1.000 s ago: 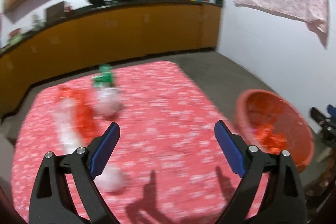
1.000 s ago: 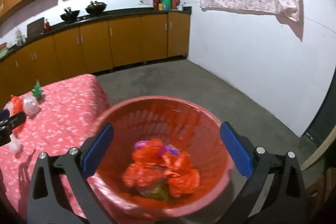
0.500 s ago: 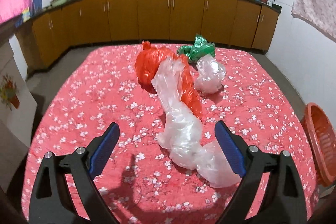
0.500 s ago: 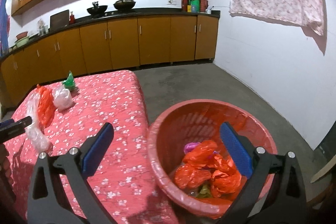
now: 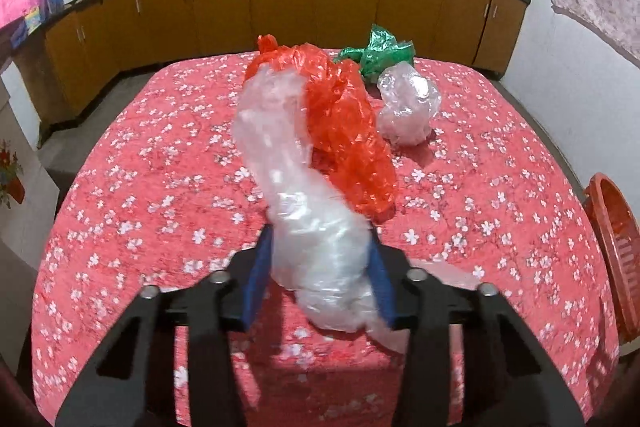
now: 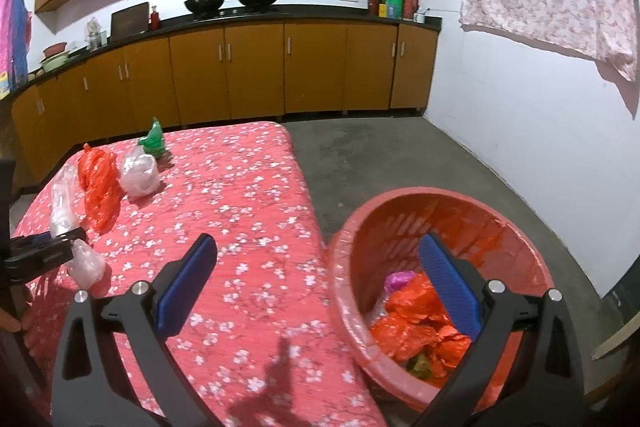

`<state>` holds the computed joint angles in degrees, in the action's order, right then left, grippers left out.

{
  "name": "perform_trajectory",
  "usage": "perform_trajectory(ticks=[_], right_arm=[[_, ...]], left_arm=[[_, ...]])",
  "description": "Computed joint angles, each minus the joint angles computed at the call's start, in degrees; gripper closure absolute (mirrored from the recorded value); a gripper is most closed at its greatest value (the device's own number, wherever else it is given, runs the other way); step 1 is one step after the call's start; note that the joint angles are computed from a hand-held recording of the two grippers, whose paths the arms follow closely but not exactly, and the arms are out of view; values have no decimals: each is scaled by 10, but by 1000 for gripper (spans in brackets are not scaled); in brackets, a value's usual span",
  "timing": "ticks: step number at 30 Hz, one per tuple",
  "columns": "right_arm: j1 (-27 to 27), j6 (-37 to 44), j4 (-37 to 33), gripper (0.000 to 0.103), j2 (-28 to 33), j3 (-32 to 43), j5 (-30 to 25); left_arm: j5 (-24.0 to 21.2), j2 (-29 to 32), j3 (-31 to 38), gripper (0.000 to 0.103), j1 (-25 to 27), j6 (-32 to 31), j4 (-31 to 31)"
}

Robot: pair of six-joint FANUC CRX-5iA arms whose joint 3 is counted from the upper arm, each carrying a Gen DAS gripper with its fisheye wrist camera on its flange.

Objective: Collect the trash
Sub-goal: 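Grasp a clear plastic bag with the left gripper while the right grasps another clear bag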

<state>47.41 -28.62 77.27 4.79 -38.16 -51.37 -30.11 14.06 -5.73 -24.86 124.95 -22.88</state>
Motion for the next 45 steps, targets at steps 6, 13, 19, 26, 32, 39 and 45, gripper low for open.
perform_trajectory(ticks=[6,13,19,26,32,39,45], right_arm=[[-17,-2,29,4,33,34,47],[-39,6,64,4,103,107,116],[-59,34,41,9,175,202,167],[-65,105,-17,15,250,314,182],[-60,212,-121,22,298,391,181],[-52,345,-255,52,334,459,160],[-58,348,-276,74,315,432,190]], left_arm=[[2,-32,-27,65,26,1,-26],[-17,-35,-29,65,70,26,-52],[-4,-27,-28,64,93,12,-37],[17,-24,-39,64,110,-21,7],[30,-16,-40,64,123,-56,47],[38,-17,-44,64,125,-64,54],[45,-24,-49,64,120,-60,46]])
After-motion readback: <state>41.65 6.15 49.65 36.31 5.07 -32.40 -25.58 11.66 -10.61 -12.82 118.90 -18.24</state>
